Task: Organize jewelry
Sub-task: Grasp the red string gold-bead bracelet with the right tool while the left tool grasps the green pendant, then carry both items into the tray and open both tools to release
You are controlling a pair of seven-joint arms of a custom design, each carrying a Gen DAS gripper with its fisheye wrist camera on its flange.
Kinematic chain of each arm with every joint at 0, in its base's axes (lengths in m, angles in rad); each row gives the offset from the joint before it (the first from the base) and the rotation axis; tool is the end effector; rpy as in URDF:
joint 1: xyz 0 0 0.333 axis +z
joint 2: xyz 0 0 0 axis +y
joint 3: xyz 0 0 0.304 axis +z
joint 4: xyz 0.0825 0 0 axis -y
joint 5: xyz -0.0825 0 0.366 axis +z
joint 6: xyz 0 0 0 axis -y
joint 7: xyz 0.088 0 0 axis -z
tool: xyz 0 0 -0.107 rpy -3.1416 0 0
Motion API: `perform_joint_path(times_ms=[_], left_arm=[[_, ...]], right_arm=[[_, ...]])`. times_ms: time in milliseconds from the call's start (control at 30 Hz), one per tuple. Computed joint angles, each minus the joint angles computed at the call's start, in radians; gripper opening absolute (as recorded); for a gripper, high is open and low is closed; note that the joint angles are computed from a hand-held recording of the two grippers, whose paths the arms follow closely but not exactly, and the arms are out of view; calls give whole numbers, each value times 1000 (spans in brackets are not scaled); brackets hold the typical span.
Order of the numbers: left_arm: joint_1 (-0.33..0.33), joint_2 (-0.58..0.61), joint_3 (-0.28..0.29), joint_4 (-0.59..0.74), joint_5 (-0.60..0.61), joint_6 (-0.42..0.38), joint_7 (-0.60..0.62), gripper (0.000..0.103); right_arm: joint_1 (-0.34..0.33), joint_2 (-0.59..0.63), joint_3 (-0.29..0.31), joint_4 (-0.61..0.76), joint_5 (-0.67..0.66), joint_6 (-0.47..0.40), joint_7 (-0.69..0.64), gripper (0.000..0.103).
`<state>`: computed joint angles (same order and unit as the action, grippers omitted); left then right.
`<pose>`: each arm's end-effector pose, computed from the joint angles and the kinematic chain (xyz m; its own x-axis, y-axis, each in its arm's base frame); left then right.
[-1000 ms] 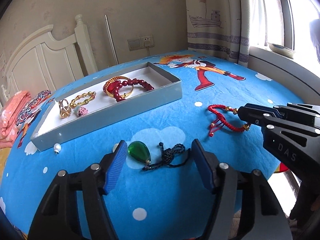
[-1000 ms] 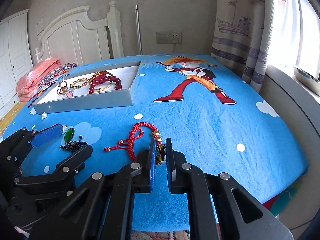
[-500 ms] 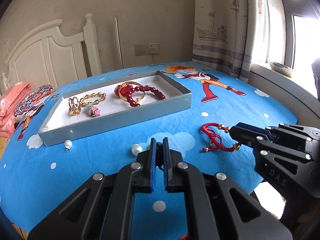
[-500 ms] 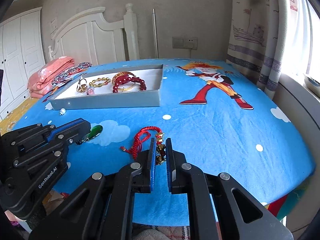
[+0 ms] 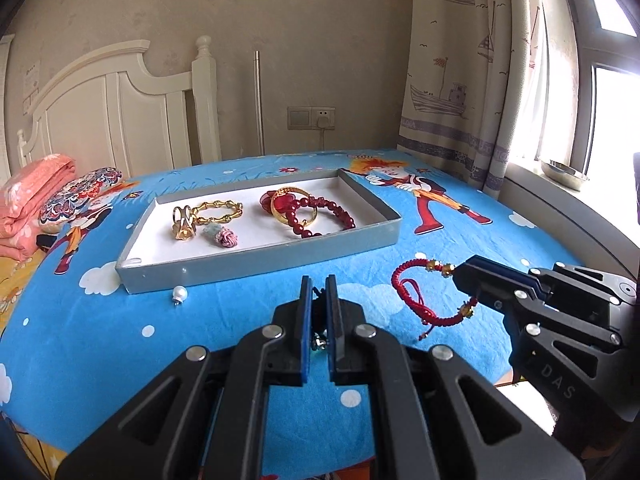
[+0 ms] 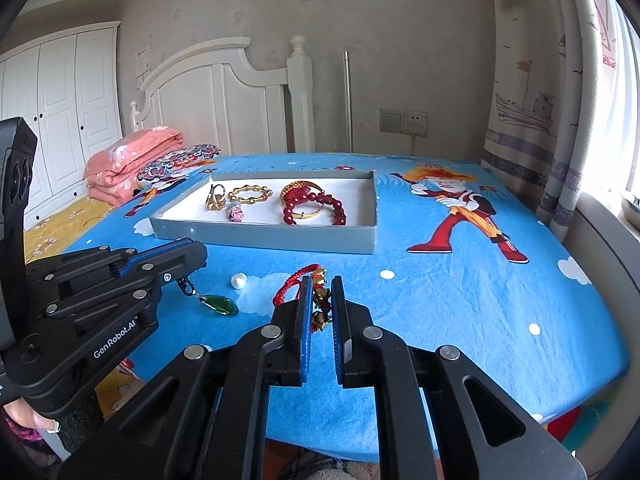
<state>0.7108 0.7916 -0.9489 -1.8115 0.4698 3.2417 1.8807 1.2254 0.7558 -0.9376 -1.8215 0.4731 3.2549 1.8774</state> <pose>0.6730 -0.0697 0.3731 -0.5246 -0.8512 -0.0153 -0.4094 0.2680 -0.8721 0.6167 0.2708 0.3840 -0.0322 -0.9982 -0.0497 -0.4797 0.0591 -0.8755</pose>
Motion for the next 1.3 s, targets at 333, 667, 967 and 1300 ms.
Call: perform_joint_path(times_ms=[333, 667, 967, 1300], left_arm=[[-12, -72, 85, -19, 12, 54, -119, 6], [-106, -146, 263, -19, 54, 122, -284, 6], [-339, -224, 553, -14, 8, 208, -408, 6], [-328, -138, 490, 175, 124, 85, -461, 6]], right_arm=[[37, 40, -39, 53, -37, -27, -3, 9], [45, 79, -70, 105, -110, -66, 69, 9], [-33, 113, -51, 225, -197, -120, 182, 9], [-178, 148, 28, 402, -314, -204, 273, 9]])
